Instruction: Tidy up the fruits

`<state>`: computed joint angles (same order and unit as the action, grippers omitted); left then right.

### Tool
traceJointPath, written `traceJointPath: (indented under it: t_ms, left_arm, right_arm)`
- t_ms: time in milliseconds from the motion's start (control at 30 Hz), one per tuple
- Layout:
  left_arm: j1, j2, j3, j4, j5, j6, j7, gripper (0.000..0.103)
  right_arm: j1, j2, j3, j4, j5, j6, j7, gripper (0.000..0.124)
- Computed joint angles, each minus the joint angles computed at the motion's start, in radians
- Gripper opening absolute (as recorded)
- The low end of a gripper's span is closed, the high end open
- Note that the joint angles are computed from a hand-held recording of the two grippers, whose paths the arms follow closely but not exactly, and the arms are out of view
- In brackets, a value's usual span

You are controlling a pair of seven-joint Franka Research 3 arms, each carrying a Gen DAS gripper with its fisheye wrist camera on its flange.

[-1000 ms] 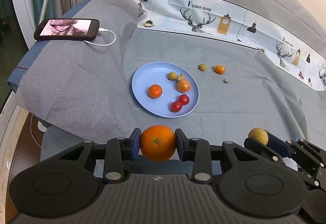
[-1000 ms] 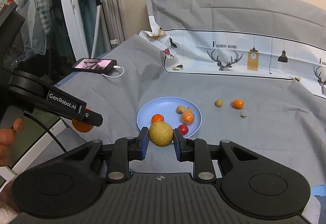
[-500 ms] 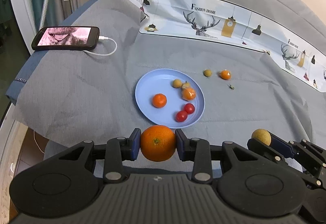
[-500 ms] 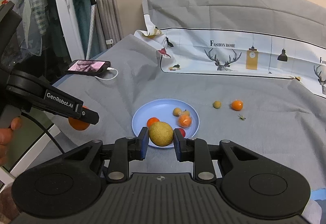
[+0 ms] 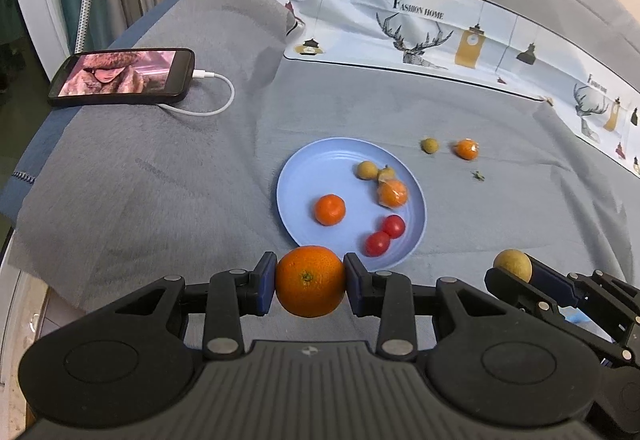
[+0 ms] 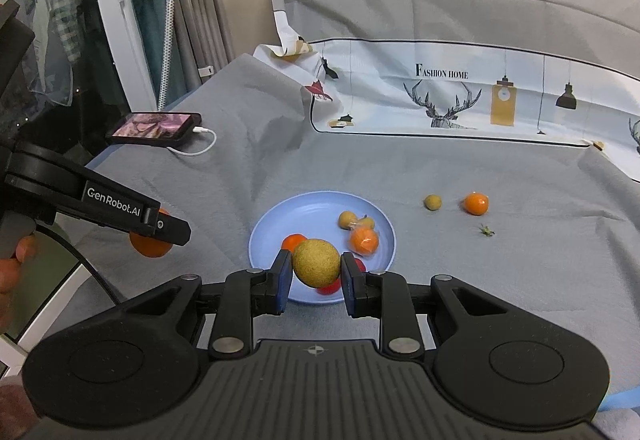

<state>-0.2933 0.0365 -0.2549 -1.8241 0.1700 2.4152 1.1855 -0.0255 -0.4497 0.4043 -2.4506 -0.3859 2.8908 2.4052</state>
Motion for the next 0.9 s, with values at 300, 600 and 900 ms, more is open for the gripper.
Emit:
traceJointPath:
  t_ms: [300, 600, 900]
  left_arm:
    - [-0.012, 0.189, 0.007, 0.188, 0.050, -0.051, -0.009, 0.040]
    - [-0.052, 0.391, 0.027, 0.411, 0.103, -0.119, -0.008, 0.040]
    - [-0.097, 0.578, 0.059, 0.629, 0.133, -0.211, 0.005, 0.040]
  right_arm:
    - [-0.015, 0.173, -0.031, 0.100, -0.094, -0.005, 0.041, 0.027]
    - [0.056, 0.339, -0.147, 0.205, -0.190, -0.013, 0.061, 0.027]
    - [0.158, 0.476, -0.268, 0.288, -0.170, -0.020, 0.004, 0.027]
